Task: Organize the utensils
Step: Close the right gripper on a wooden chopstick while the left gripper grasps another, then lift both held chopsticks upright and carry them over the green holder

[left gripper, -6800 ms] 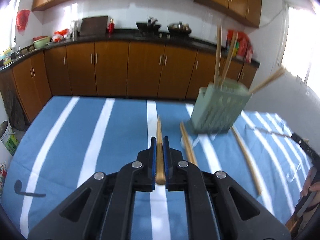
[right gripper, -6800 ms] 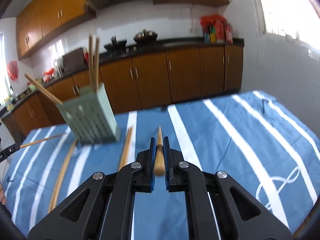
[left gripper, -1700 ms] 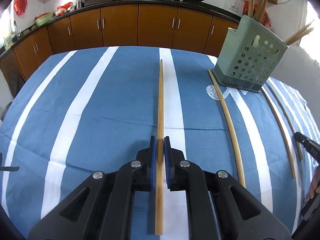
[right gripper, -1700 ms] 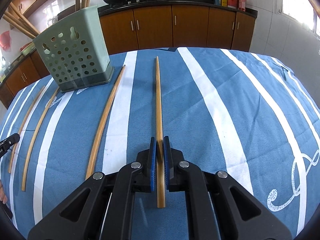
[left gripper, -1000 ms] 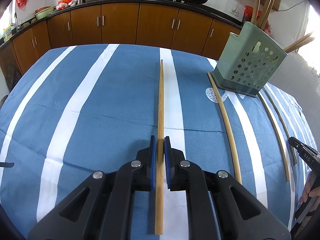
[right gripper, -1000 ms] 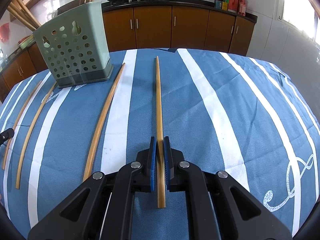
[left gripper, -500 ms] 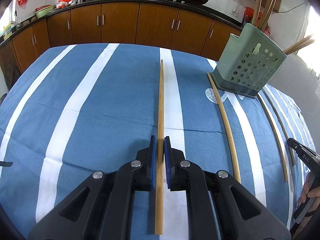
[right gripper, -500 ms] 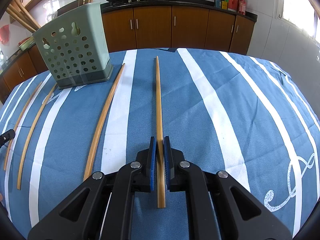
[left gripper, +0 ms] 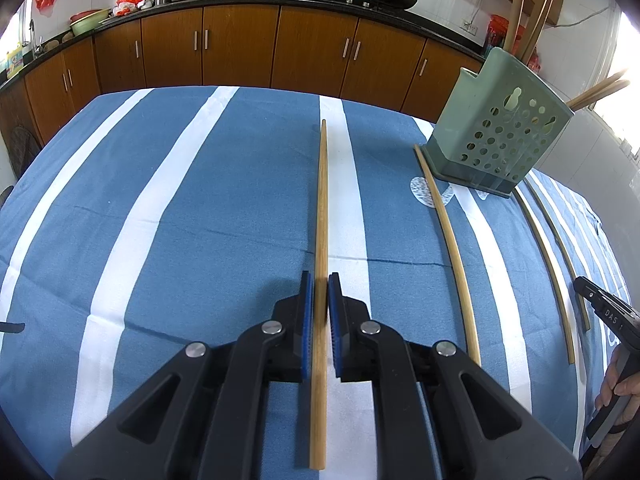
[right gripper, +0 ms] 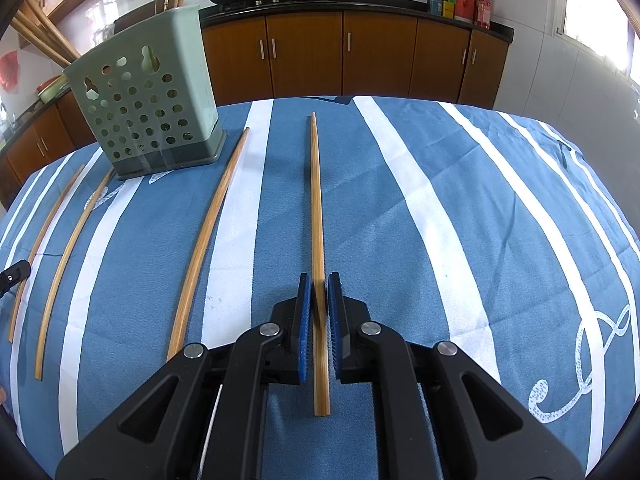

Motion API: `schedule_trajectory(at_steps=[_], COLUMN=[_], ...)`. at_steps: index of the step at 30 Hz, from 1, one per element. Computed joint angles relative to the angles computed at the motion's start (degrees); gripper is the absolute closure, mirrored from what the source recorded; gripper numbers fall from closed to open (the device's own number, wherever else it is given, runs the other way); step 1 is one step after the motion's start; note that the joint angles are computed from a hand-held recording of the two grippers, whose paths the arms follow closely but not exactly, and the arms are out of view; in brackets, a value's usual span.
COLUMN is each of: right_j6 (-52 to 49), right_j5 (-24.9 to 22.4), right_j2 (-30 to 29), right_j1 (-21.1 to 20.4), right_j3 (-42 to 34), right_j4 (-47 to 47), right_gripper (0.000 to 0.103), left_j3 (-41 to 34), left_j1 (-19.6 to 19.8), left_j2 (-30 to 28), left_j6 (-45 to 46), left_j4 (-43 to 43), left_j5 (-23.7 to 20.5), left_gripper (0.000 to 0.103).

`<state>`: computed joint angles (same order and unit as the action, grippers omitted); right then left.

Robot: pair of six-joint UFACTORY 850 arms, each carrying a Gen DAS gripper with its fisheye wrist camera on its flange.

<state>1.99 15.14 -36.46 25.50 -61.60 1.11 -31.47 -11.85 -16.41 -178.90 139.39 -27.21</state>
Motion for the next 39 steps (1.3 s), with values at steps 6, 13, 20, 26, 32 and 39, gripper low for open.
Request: schedule_trajectory(at_steps=[6,13,20,26,32,39], right_j6=[-0.65,3.05,5.03,13.06,11.31,12.17], right_j5=[0.00,0.23,0.28,0.98,7.48,16.65], right_j2=[0.02,0.12,0.30,0.41,4.28,10.19], right_j1=[0.11,-0.18,-0.33,-1.33,-1.78,-2.59], right_j3=[0.01,0.32,0.53,0.75,4.56,8.83], right_j4=[0.73,-2.58,-4.48,-12.16,-10.11,-10.29], right_gripper=[0.093,0.093,0.093,0.095,0.096,0.096], left_j3=[0.02,0.60,1.03,0.78,3.07,5.14], left_j1=[0.06,-1.63,-2.29,-1.96,-2.71,-4.46], left_j2=[0.02,0.49,0.78,0.82,5.89,14.04], left_j6=[-0.53,5.87,8.17,9.68,9.97,13.00], left_j4=[0.47,-5.15,-7.49,-7.65,-6.95,-10.77], left_j5=[0.03,-0.18,-0.47,0.14,-2.53,-7.59], left_gripper=[0.093,0.092,0.092,0.095,0.095,0.095])
